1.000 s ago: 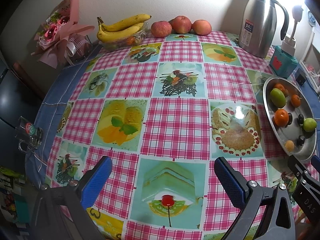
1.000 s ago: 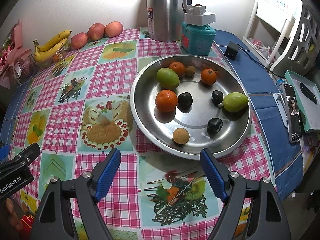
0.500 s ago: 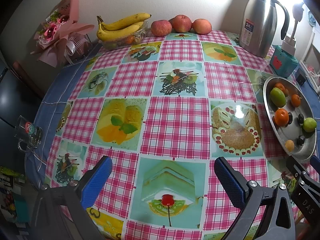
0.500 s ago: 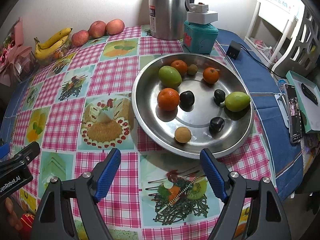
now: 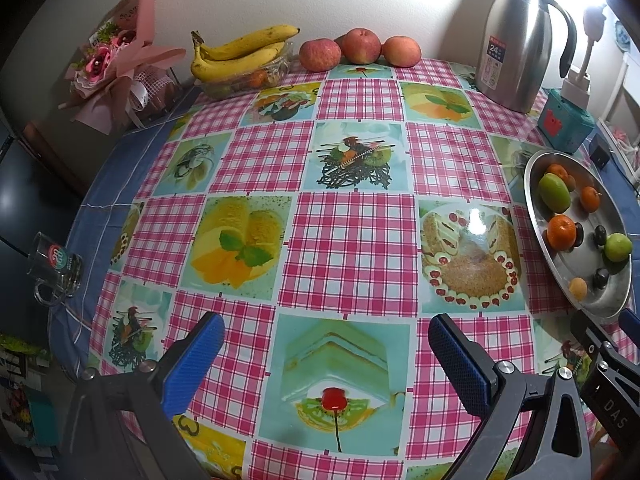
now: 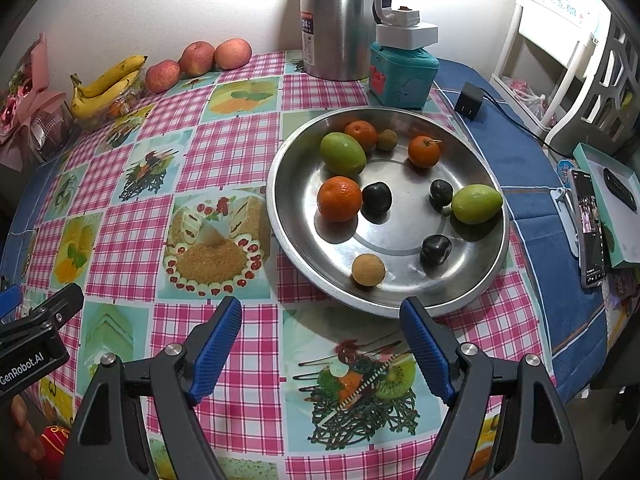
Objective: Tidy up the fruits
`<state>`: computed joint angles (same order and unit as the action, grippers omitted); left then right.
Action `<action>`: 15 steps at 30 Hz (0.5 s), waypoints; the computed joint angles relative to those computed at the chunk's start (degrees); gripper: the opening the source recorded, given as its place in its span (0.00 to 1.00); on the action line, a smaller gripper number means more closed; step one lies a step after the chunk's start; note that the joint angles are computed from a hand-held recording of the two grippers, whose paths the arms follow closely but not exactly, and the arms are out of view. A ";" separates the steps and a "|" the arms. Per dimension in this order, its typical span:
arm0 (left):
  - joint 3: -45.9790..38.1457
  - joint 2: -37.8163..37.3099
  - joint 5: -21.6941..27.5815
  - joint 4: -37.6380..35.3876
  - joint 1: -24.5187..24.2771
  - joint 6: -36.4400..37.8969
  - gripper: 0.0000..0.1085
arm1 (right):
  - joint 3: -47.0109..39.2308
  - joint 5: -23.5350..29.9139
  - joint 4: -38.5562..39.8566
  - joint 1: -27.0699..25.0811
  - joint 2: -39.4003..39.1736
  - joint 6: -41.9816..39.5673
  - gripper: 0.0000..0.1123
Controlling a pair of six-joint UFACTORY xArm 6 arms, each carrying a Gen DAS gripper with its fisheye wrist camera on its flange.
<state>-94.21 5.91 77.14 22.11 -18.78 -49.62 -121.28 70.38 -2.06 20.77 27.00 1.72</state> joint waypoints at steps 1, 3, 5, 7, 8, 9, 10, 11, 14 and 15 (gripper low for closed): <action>-0.04 0.02 0.02 0.02 0.00 -0.03 0.95 | -0.02 -0.02 -0.03 0.00 0.04 0.06 0.73; 0.01 -0.03 -0.03 -0.07 0.07 -0.07 0.95 | -0.03 0.00 -0.05 0.02 0.05 0.08 0.73; 0.00 0.00 0.00 -0.22 0.08 -0.12 0.95 | -0.05 0.04 -0.06 0.03 0.06 0.09 0.73; -0.14 0.05 0.04 -0.30 0.15 -0.01 0.95 | -0.06 0.01 -0.07 0.03 0.06 0.17 0.73; -0.11 0.03 0.02 -0.30 0.17 0.00 0.95 | -0.06 0.01 -0.07 0.03 0.06 0.17 0.73; -0.09 0.03 0.02 -0.31 0.16 -0.02 0.95 | -0.06 0.01 -0.07 0.03 0.06 0.17 0.73; -0.09 0.03 0.02 -0.31 0.16 -0.02 0.95 | -0.05 0.04 -0.08 0.04 0.05 0.15 0.73; -0.09 0.03 0.02 -0.31 0.16 -0.02 0.95 | -0.08 0.05 -0.07 0.03 0.07 0.15 0.73; 0.04 -0.06 -0.04 -0.32 0.16 -0.02 0.95 | -0.10 0.04 -0.07 0.03 0.08 0.20 0.73; 0.03 -0.05 -0.01 -0.30 0.08 -0.09 0.95 | -0.08 0.03 -0.07 0.03 0.06 0.21 0.73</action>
